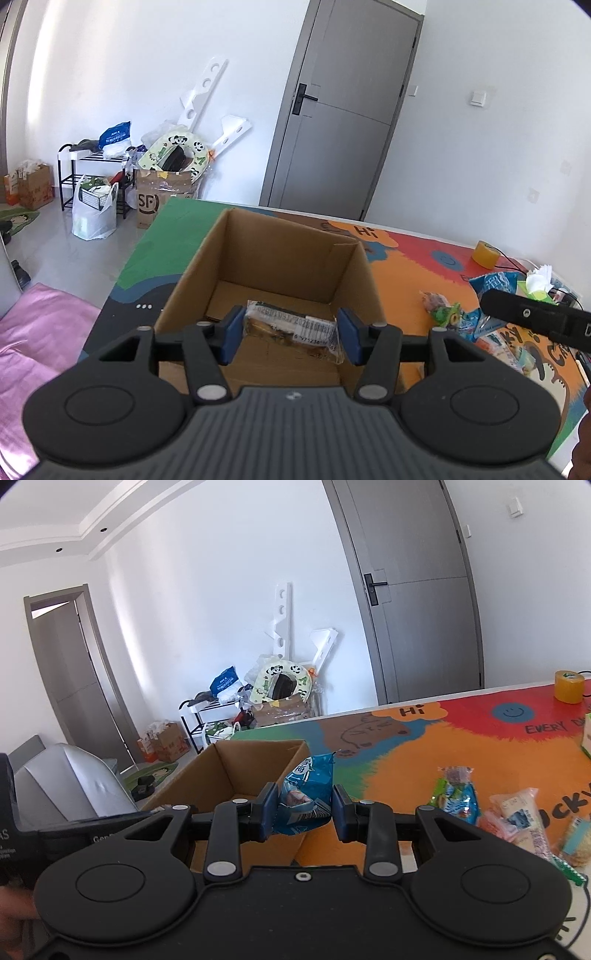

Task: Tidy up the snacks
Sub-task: 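Carry both snacks over the cardboard box and open both tools to drop them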

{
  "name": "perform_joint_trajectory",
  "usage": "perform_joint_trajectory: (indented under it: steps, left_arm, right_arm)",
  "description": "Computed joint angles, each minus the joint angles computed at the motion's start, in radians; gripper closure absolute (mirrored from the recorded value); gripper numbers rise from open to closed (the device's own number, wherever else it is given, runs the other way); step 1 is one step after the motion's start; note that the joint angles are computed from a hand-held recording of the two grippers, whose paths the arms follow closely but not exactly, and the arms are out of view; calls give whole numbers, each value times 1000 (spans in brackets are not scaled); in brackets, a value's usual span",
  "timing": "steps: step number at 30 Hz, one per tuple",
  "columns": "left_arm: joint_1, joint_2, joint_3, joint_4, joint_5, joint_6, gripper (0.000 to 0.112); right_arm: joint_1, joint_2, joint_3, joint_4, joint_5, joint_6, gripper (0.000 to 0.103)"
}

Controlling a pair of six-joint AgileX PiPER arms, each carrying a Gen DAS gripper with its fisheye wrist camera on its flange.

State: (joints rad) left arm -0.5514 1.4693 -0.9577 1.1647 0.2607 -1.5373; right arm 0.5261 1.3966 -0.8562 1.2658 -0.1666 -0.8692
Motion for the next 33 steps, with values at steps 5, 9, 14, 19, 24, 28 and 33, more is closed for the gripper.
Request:
perform_joint_trajectory:
  steps: [5,9,14,19,24,28,33]
  left_arm:
    - [0,-5,5,85,33,-65,51]
    - [12,-29,18,76,37,-72,37]
    - [38,-65,38,65,38,-84,35]
    - [67,-99,60,35,54,-67,32]
    - [79,-122,71,31,78,-74,28]
    - [70,-125,67,14,99,-66,24]
    - [46,-122,64,35,113,-95,21]
  right_arm:
    - [10,31,-40,34,4,-31,71]
    - [23,60,-74,48,13,-45,71]
    - [36,98,-129,58,35,-63,71]
    - [44,148,-195,76,69,-85,71]
    - [58,176,-243,108,89,-124,70]
    - [68,164,-237,48,81,-87,44]
    - [70,111,-174,196,22,-214,31]
